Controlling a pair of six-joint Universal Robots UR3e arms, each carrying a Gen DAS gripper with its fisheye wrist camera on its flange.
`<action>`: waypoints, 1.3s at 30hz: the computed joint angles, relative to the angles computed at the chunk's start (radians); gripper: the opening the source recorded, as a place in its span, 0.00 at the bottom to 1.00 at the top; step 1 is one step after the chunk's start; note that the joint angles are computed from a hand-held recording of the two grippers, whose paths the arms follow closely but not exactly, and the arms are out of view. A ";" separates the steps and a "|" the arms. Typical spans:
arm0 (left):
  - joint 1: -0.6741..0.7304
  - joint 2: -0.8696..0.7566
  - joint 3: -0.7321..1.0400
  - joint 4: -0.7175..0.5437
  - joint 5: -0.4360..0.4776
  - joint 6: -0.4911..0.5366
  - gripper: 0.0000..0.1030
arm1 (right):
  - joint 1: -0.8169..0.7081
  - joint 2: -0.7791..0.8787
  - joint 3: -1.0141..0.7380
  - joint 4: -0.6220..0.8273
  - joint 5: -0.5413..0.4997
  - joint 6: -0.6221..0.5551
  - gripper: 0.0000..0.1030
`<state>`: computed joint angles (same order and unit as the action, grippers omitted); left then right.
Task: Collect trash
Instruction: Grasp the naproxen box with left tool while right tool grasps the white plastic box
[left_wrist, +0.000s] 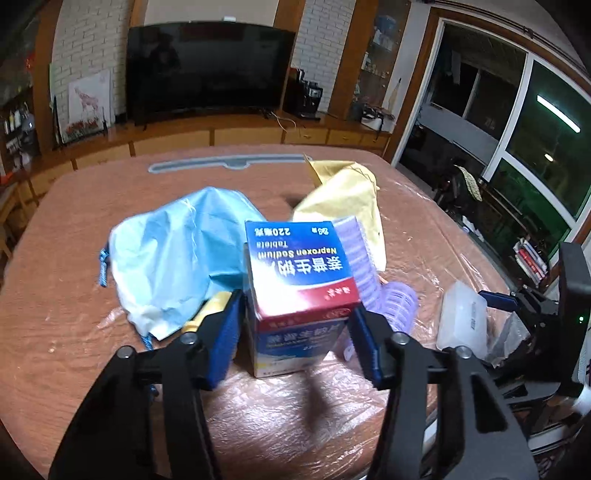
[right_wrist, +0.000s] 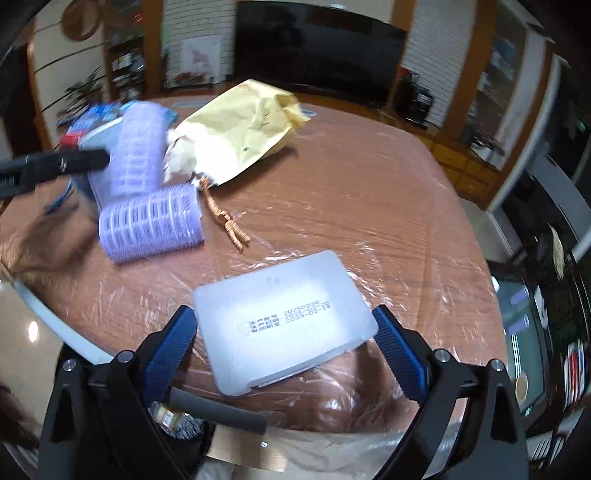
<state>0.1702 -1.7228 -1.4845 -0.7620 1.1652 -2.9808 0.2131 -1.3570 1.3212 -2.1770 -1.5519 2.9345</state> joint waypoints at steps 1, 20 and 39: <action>-0.002 0.005 0.000 -0.004 0.010 -0.004 0.51 | -0.019 0.001 0.004 -0.005 0.029 -0.019 0.93; 0.161 0.422 -0.264 -0.159 -0.046 -0.001 0.46 | -0.183 -0.069 -0.053 0.184 0.498 -0.083 0.79; 0.265 0.603 -0.292 -0.438 -0.164 0.191 0.46 | -0.111 -0.179 -0.039 0.320 0.542 -0.104 0.79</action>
<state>0.4353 -1.1200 -1.7765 -1.1996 1.0014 -2.7899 0.1017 -1.5360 1.2824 -1.8569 -1.0094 2.8307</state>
